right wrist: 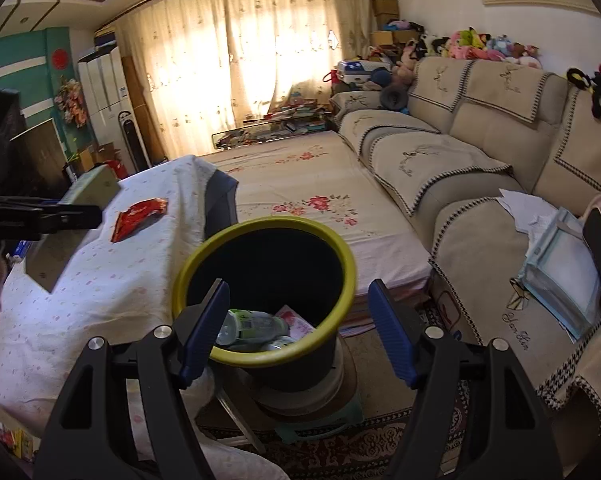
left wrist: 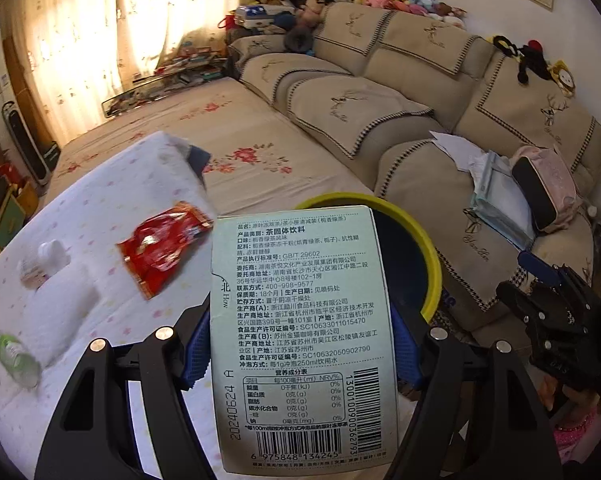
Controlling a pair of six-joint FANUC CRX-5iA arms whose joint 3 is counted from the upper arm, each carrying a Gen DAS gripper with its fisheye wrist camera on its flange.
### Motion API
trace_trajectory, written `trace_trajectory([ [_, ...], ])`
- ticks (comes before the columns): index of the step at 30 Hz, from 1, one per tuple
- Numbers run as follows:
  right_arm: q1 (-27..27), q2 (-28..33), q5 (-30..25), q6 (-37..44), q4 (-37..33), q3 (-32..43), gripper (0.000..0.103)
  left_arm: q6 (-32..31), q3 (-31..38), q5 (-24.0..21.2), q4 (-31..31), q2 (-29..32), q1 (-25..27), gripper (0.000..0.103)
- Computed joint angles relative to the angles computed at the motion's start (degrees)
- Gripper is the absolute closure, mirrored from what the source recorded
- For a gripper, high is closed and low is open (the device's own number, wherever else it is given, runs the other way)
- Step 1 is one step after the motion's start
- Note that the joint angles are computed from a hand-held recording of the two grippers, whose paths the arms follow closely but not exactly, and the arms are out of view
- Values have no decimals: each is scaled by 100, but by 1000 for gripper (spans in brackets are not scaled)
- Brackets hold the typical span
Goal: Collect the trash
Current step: 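Carry the milk box over the bin and open the left tool, then grasp the red snack bag with the right tool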
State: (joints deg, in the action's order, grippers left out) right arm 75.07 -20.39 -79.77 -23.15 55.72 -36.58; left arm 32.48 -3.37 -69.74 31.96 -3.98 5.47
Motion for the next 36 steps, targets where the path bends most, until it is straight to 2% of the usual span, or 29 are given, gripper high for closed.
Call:
trace_trajectory([
  [3, 163, -208, -211, -237, -75, -186, 35, 206, 82, 200, -172, 203, -534, 31],
  [8, 298, -449, -373, -475, -197, -382, 33, 643, 367, 474, -401, 718, -1051, 30],
  [10, 304, -466, -373, -500, -222, -406, 33, 817, 418, 636, -468, 817, -1099, 22],
  [12, 282, -482, -311, -503, -234, -435, 32, 781, 397, 600, -262, 873, -963, 20],
  [17, 4, -341, 143, -360, -242, -366, 32, 261, 63, 623, 392, 634, -380, 14],
  [23, -538, 174, 1120, 267, -158, 12, 32, -631, -578, 485, 1565, 187, 918, 7],
  [27, -895, 639, 1778, 887, -227, 474, 32, -1171, -892, 549, 2074, 79, 1814, 5],
  [31, -1230, 1227, 2273, 1654, -415, 1160, 31, -1637, -967, 986, 2360, 201, 2551, 5],
  [33, -1389, 1607, 2413, 2135, -545, 1645, 30, -1729, -842, 1039, 2455, 419, 2846, 5],
  [36, -1599, 2189, 2535, 2750, -666, 2394, 24, -1861, -719, 1262, 2676, 717, 3126, 5],
])
